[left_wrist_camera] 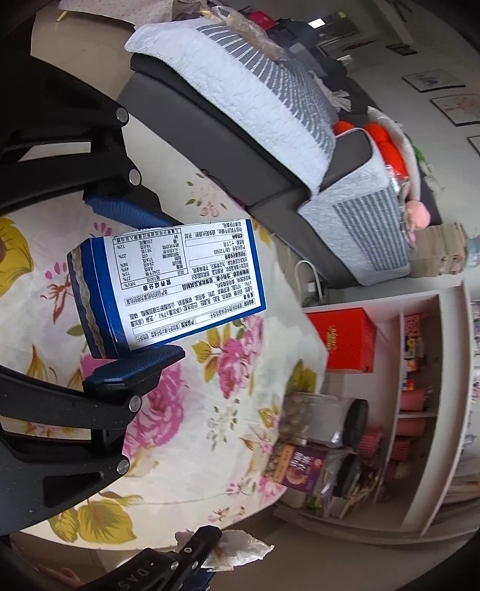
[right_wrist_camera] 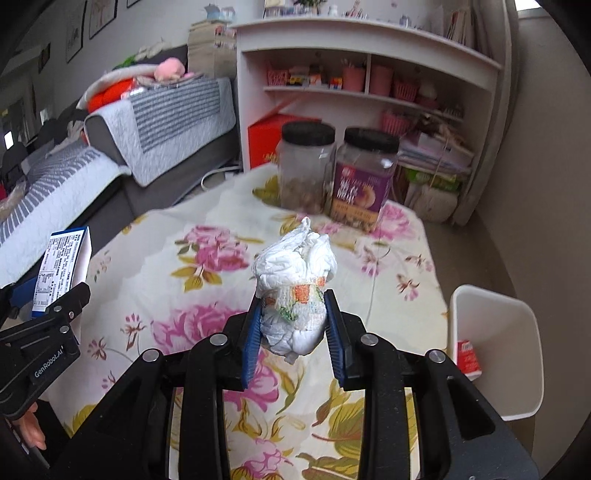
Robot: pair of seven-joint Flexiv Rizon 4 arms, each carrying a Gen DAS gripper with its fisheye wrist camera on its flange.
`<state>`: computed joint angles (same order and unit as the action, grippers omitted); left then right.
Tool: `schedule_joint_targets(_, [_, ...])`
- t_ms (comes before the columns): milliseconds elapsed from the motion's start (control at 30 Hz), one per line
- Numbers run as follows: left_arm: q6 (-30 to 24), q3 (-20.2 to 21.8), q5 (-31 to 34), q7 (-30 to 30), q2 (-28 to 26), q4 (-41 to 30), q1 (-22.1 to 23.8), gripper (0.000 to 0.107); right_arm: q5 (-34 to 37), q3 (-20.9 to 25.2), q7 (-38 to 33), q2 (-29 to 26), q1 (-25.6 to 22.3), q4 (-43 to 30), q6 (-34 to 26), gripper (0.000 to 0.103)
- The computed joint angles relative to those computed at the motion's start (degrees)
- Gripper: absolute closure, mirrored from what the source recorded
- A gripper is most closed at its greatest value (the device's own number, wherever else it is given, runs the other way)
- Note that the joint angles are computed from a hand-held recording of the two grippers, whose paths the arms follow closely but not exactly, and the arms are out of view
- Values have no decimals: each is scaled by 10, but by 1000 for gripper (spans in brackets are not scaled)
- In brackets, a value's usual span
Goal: Collect trash
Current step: 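Grasp the white tissue bundle with the right tool while the left tool holds the blue box, then carry the tissue bundle to the bin and release it with the right tool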
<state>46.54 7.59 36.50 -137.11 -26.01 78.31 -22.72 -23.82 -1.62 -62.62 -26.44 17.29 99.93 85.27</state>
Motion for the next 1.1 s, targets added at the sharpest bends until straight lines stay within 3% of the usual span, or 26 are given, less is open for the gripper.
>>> schedule_joint_targets(100, [6,2,13,-11,-1,-9,-7,46,-15,-44,29,6,26,13,33,73])
schedule_joint_targets(233, [10,2,19,-19,-6,-24,-13,46,-48,-154,82,11,96,37,86,73])
schedule_joint_targets(400, [18,3,24,-27,-15,-43,-22,46,-37,-213,95,12,136,45,105,73])
schedule_joint_targets(667, [29,4,12,-23,-30,-68,-29,46,-6,-270,90,13,172,56,114,73])
schedule_joint_targets(1100, [38,6,-21,9,-83,-141,-50,46,29,-272,86,11,144,47,104,73])
